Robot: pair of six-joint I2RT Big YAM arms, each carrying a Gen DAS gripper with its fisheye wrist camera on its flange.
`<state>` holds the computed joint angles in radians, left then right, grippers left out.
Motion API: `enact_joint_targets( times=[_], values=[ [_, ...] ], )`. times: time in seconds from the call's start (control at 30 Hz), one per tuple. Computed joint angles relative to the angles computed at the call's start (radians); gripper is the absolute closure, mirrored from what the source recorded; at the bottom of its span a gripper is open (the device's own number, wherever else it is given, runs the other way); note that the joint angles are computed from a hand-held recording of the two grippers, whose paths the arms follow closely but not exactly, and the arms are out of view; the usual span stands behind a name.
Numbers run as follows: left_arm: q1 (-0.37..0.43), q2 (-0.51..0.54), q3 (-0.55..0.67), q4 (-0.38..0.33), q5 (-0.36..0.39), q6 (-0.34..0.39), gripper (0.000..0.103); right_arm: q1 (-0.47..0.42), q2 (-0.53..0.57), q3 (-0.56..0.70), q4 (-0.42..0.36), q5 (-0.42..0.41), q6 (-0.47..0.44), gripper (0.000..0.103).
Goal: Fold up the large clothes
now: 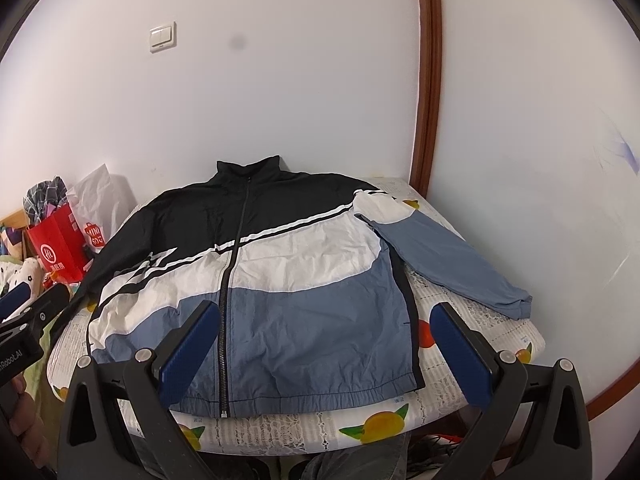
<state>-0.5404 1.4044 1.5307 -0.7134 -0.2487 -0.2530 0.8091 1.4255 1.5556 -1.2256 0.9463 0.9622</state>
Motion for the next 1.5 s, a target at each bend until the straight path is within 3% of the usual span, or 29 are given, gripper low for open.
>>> enact_joint_targets(
  times=[0.6,0.77,0.93,1.13,1.3,1.4,1.5],
  values=[
    [0.002,-0.005,-0.020,0.043,0.005,0.018,0.000,-0.003,0.002,-0.002,-0.006,-0.003,0.011,0.000],
    [0.017,0.000,-0.015,0.051,0.061,0.018,0.000,-0.023,0.003,0.000,0.008,-0.021,-0.016,0.000],
    [0.036,0.029,0.021,0.028,0.056,0.037,0.000,-0.045,0.022,0.025,-0.003,-0.018,-0.049,0.000],
    [0.088,0.087,0.070,-0.013,0.081,0.030,0.000,-0.090,0.033,0.023,0.063,-0.046,-0.120,0.000],
    [0.149,0.142,0.091,-0.040,0.107,0.024,0.000,-0.153,0.065,0.023,0.118,-0.116,-0.205,0.000],
    [0.188,0.170,0.092,-0.035,0.119,0.019,0.000,-0.193,0.097,0.027,0.120,-0.160,-0.200,0.000],
    [0.226,0.203,0.101,-0.051,0.104,0.020,0.000,-0.223,0.102,-0.010,0.211,-0.216,-0.250,0.001]
  ],
)
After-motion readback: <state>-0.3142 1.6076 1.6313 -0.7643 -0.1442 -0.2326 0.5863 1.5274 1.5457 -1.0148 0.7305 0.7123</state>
